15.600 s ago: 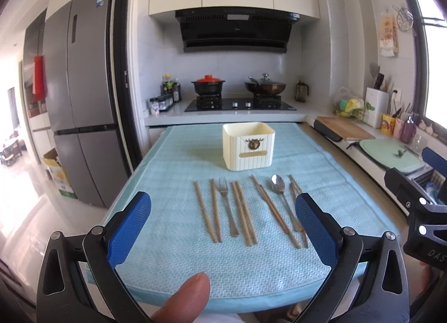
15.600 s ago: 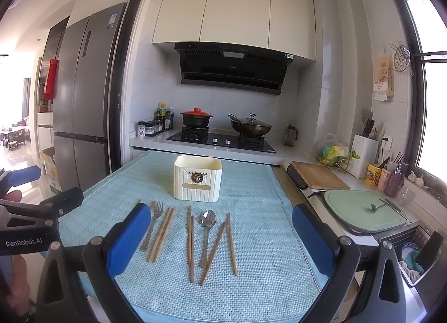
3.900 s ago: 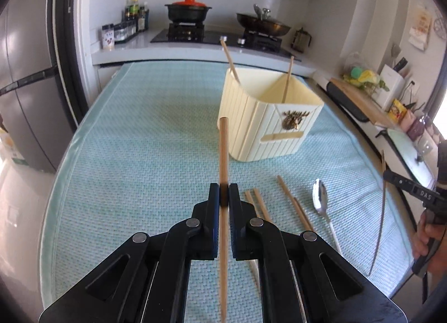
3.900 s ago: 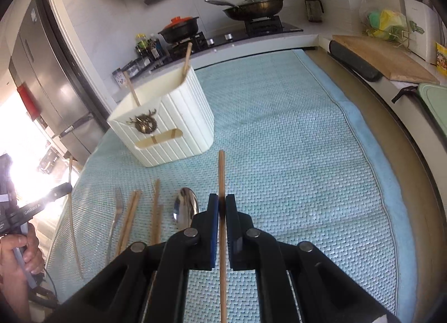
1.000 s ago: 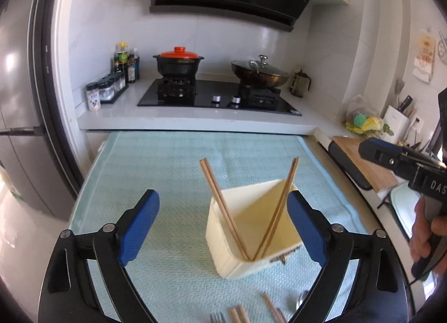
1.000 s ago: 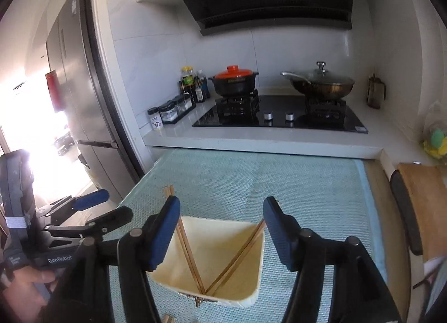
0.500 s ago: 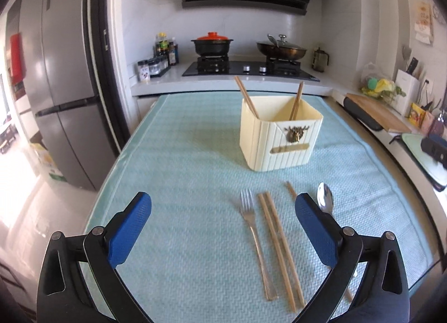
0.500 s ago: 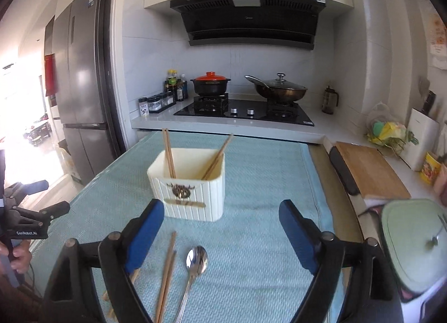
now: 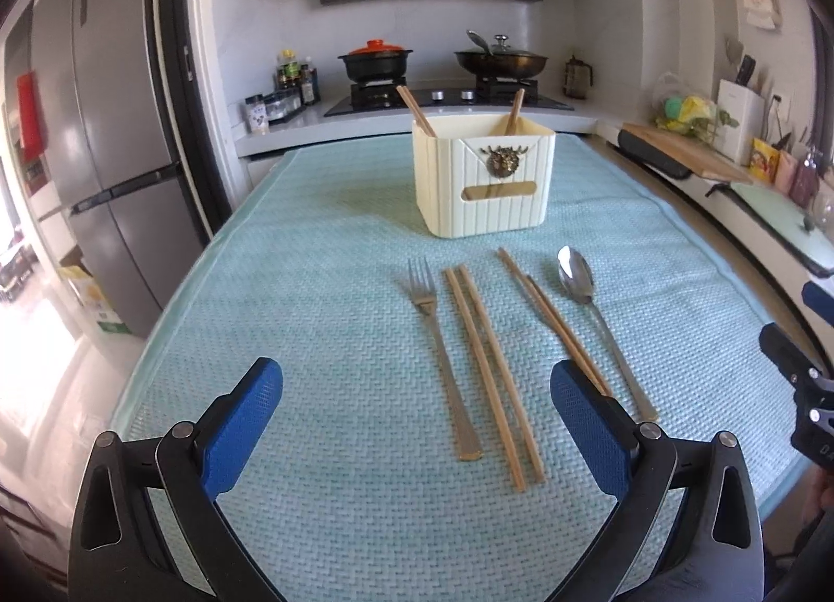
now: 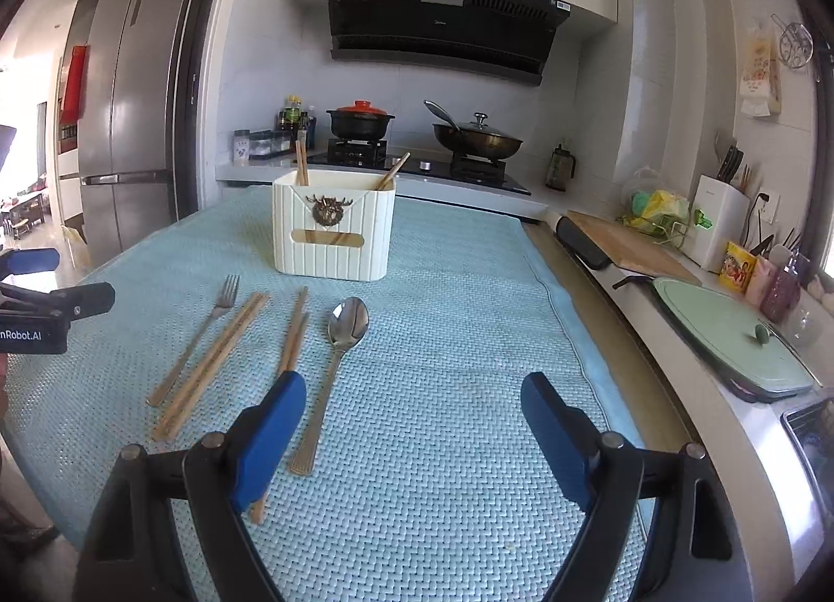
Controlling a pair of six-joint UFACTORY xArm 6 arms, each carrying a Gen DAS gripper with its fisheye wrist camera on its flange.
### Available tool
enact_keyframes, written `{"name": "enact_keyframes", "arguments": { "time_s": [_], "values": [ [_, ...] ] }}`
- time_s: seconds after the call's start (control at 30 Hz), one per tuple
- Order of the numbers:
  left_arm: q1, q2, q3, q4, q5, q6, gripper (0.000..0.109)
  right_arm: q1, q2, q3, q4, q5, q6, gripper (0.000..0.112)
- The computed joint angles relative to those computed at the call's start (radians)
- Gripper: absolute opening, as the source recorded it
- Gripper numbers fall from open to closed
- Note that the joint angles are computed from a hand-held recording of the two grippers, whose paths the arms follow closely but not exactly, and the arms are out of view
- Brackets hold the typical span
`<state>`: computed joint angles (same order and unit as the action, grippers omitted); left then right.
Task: Organize utensils
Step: 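Withdraw both open tools from the holder, then move both open tools toward the remaining chopsticks beside the fork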
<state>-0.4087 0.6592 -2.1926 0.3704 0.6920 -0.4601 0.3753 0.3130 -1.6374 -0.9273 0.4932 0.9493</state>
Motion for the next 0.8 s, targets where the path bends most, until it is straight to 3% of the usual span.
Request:
{"name": "enact_keyframes", "arguments": {
  "time_s": [0.1, 0.27, 0.33, 0.43, 0.53, 0.67, 0.8],
  "values": [
    [0.006, -0.015, 0.029, -0.033, -0.028, -0.015, 0.102, -0.005, -0.014, 0.009, -0.045, -0.020, 0.056, 0.086],
    [0.015, -0.070, 0.126, 0.112, -0.077, -0.135, 0.102, -0.006, -0.046, 0.038, -0.153, -0.012, 0.204, 0.087],
    [0.021, -0.090, 0.161, 0.106, -0.068, -0.131, 0.102, -0.014, -0.052, 0.054, -0.146, -0.029, 0.219, 0.087],
    [0.026, -0.106, 0.198, 0.062, -0.058, -0.085, 0.102, -0.022, -0.048, 0.071, -0.101, -0.063, 0.201, 0.088],
    [0.026, -0.121, 0.234, 0.099, -0.059, -0.111, 0.102, -0.022, -0.029, 0.071, 0.031, -0.075, 0.097, 0.088],
    [0.030, -0.118, 0.235, 0.098, -0.056, -0.111, 0.102, -0.014, -0.021, 0.065, 0.037, -0.060, 0.080, 0.088],
    [0.036, -0.101, 0.222, 0.014, -0.066, -0.065, 0.102, -0.008, -0.012, 0.055, 0.065, -0.030, 0.047, 0.088]
  ]
}}
